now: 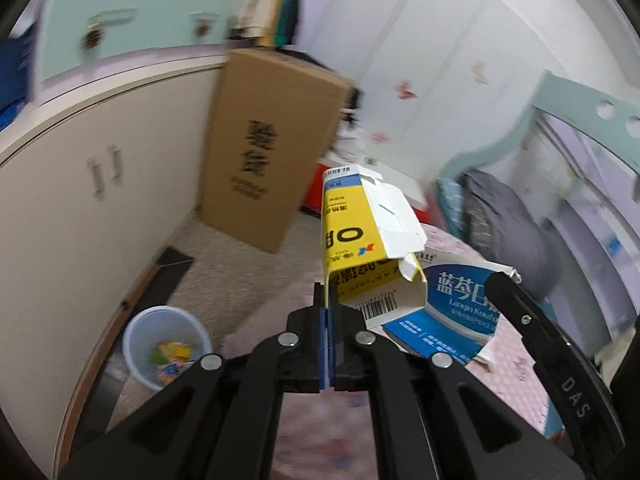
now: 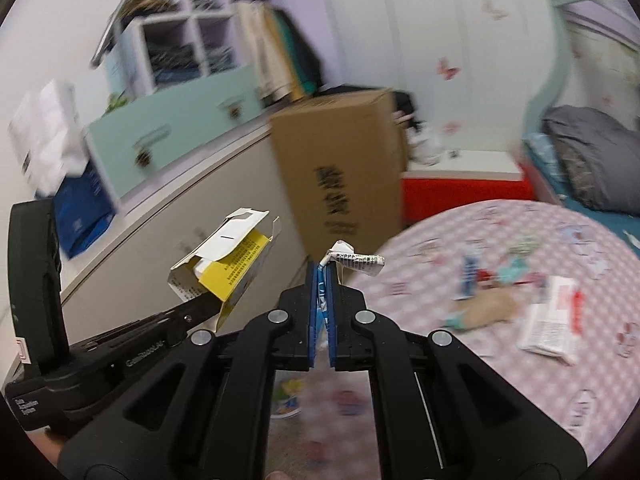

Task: Collect trash
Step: 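Carry the yellow carton and blue tube over the wastebasket, then open both grippers to drop the carton and tube into the wastebasket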

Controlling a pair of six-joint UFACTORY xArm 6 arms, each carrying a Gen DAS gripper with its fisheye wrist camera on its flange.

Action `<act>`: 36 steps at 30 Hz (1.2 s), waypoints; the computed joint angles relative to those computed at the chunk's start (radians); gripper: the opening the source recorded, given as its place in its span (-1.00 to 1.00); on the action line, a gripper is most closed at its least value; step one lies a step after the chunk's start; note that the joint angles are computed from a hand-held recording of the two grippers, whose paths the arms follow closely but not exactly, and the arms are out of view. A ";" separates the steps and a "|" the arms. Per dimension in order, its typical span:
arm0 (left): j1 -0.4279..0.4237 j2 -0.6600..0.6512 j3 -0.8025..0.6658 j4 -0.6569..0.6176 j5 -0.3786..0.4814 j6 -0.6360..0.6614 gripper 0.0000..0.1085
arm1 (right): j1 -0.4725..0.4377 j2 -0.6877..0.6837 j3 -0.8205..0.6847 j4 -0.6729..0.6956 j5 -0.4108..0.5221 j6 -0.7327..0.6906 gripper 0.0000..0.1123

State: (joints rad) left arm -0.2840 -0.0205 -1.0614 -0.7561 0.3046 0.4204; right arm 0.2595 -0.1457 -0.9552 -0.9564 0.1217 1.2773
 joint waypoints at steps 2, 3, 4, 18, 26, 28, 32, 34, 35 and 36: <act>0.059 0.022 -0.003 0.018 0.011 -0.022 -0.98 | 0.042 0.096 -0.071 0.076 -0.012 -0.073 -0.92; 0.077 0.033 -0.006 0.030 0.012 -0.033 -0.98 | 0.057 0.135 -0.100 0.113 -0.018 -0.107 -0.92; 0.107 0.052 -0.009 0.075 0.007 -0.071 -0.98 | 0.073 0.173 -0.127 0.148 -0.024 -0.140 -0.92; 0.340 0.311 -0.148 0.413 0.004 -0.362 -0.98 | 0.253 0.726 -0.643 0.775 0.107 -0.746 -0.92; 0.379 0.426 -0.231 0.554 0.030 -0.472 -0.98 | 0.258 0.904 -0.832 0.921 0.163 -0.824 -0.72; 0.381 0.438 -0.240 0.575 0.033 -0.486 -0.98 | 0.257 0.901 -0.819 0.930 0.155 -0.831 -0.38; 0.379 0.447 -0.237 0.561 0.036 -0.470 -0.98 | 0.254 0.873 -0.774 0.909 0.137 -0.803 -0.22; 0.375 0.444 -0.234 0.555 0.035 -0.466 -0.98 | 0.252 0.847 -0.744 0.880 0.124 -0.781 -0.16; 0.373 0.442 -0.232 0.555 0.036 -0.467 -0.98 | 0.251 0.832 -0.725 0.867 0.113 -0.767 -0.12; 0.372 0.438 -0.226 0.557 0.034 -0.469 -0.98 | 0.250 0.819 -0.707 0.862 0.104 -0.761 -0.09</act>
State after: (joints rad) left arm 0.0885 0.4173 -1.2871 -0.1988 0.3384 -0.0482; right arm 0.5094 0.6730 -1.6620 -0.0940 0.2261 0.5160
